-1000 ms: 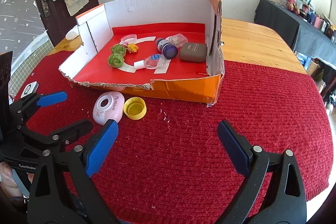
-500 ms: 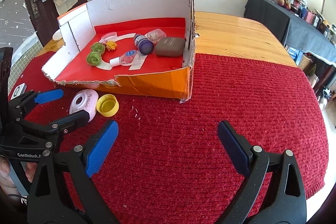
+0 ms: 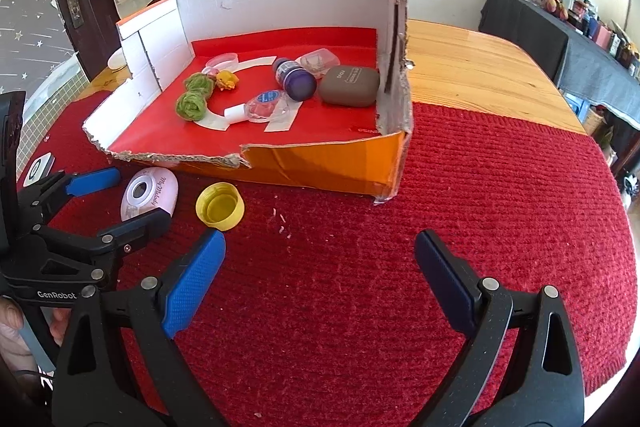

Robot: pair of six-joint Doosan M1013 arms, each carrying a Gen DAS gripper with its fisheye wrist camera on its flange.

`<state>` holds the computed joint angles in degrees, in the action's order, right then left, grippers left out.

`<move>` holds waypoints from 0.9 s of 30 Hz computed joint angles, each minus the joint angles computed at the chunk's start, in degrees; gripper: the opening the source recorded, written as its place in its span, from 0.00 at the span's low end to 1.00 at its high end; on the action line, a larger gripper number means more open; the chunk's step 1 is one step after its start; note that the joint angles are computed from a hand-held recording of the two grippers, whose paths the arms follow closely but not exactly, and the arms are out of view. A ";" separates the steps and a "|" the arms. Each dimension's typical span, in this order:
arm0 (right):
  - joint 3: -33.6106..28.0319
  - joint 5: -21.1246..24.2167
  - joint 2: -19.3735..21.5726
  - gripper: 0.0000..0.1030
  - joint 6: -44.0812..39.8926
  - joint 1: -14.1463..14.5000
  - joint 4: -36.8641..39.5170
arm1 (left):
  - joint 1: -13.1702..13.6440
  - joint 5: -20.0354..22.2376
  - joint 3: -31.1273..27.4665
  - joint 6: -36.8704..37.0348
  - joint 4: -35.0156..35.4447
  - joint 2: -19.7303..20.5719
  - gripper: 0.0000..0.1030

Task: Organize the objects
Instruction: 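Move the left tool to the pink container while the right approaches the yellow cap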

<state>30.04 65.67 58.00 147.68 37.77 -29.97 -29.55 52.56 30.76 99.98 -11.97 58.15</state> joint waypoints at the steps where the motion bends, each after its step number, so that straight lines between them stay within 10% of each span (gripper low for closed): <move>1: -1.14 0.35 0.64 0.94 -0.72 0.03 0.13 | 0.12 -0.09 0.20 0.11 -0.09 -0.11 0.97; 27: -18.97 7.42 10.16 0.78 -11.48 0.39 1.97 | 1.13 -2.29 3.11 1.41 -1.44 -1.49 0.93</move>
